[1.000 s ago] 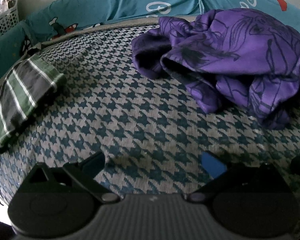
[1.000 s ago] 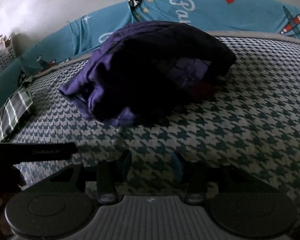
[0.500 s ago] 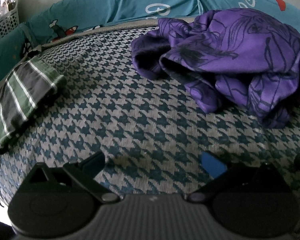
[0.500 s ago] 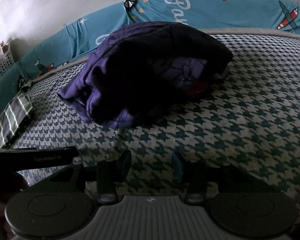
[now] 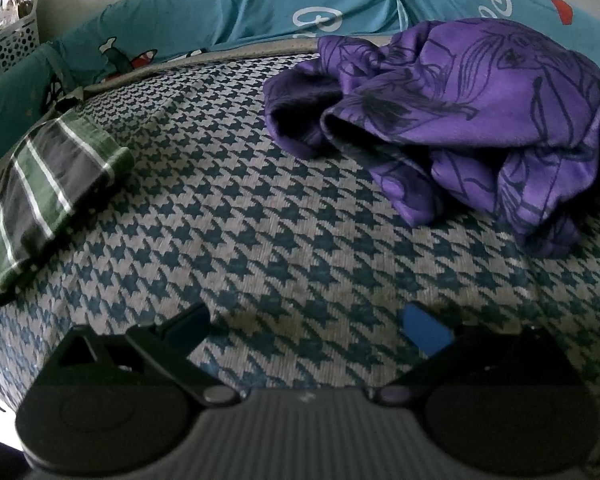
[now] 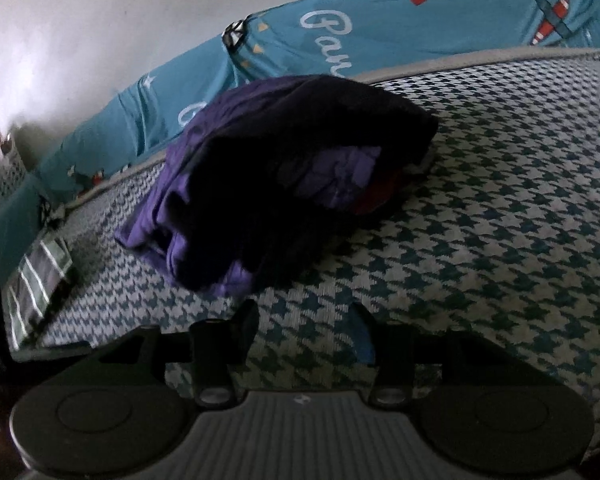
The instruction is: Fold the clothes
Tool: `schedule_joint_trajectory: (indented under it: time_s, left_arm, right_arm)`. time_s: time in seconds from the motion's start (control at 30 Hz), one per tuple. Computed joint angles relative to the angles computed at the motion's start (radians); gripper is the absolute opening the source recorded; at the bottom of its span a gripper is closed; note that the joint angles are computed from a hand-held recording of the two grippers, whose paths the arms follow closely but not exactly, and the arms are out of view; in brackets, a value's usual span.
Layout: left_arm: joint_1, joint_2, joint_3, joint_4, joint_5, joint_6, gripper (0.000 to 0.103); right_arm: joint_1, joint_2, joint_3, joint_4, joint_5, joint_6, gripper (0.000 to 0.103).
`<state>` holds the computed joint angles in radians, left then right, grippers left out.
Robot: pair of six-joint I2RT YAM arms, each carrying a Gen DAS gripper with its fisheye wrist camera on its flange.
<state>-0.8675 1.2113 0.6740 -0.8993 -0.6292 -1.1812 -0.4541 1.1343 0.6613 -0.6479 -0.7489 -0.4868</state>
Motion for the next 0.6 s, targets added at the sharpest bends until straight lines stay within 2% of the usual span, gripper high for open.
schedule_joint_trajectory:
  time_s: [0.27, 0.6]
  left_arm:
    - [-0.008, 0.021, 0.015, -0.014, -0.012, -0.002, 0.103]
    - [-0.01, 0.022, 0.019, -0.016, -0.01, -0.008, 0.103]
  right_arm:
    - [-0.011, 0.023, 0.017, -0.003, -0.015, 0.023, 0.051]
    - [0.038, 0.073, 0.081, 0.031, 0.021, 0.101, 0.052]
